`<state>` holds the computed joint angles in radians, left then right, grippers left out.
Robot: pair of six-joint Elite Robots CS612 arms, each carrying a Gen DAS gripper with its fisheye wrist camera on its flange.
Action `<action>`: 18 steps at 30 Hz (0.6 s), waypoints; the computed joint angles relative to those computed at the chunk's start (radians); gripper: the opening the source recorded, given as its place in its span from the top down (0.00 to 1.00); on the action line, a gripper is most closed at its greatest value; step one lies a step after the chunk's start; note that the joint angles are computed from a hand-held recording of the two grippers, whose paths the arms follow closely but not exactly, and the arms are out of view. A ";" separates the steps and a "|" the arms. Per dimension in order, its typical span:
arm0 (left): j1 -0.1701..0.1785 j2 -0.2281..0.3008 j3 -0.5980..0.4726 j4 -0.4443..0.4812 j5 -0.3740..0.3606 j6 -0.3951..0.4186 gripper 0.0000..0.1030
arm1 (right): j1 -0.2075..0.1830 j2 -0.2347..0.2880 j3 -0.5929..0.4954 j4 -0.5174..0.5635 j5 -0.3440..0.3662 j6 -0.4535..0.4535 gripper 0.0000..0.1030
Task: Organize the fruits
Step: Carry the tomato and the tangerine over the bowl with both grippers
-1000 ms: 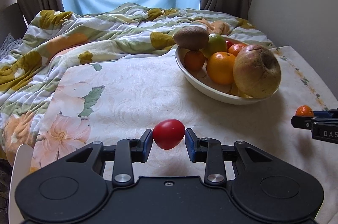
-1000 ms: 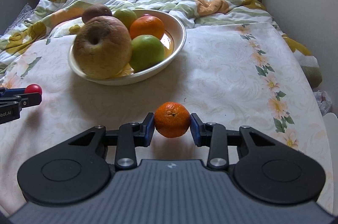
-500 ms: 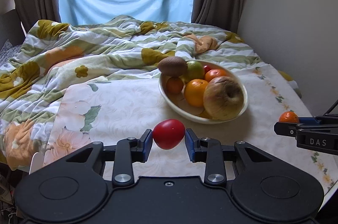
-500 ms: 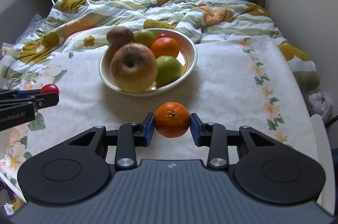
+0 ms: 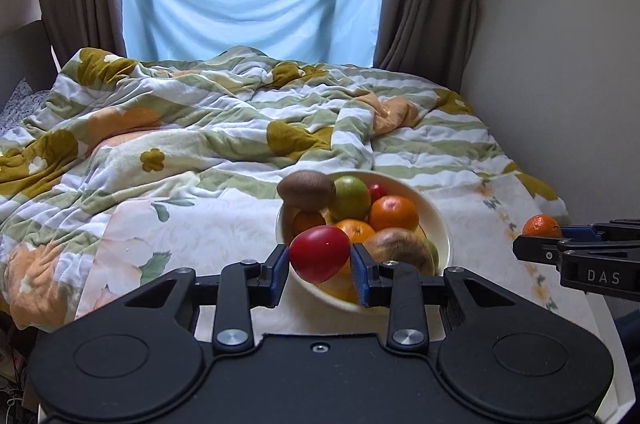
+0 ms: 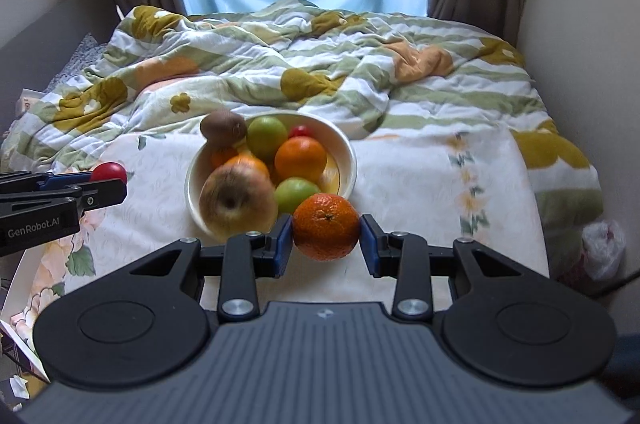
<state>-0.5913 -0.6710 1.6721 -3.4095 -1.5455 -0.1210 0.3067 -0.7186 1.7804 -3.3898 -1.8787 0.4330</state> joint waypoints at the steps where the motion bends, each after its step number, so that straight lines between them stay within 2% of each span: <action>1: -0.002 0.005 -0.012 0.007 0.006 -0.007 0.64 | -0.008 0.001 -0.004 -0.005 0.012 -0.016 0.50; 9: -0.014 0.050 -0.116 0.093 0.054 -0.058 0.64 | -0.067 0.025 -0.051 -0.020 0.104 -0.117 0.50; 18: -0.016 0.107 -0.213 0.216 0.100 -0.104 0.64 | -0.111 0.066 -0.123 0.014 0.194 -0.182 0.50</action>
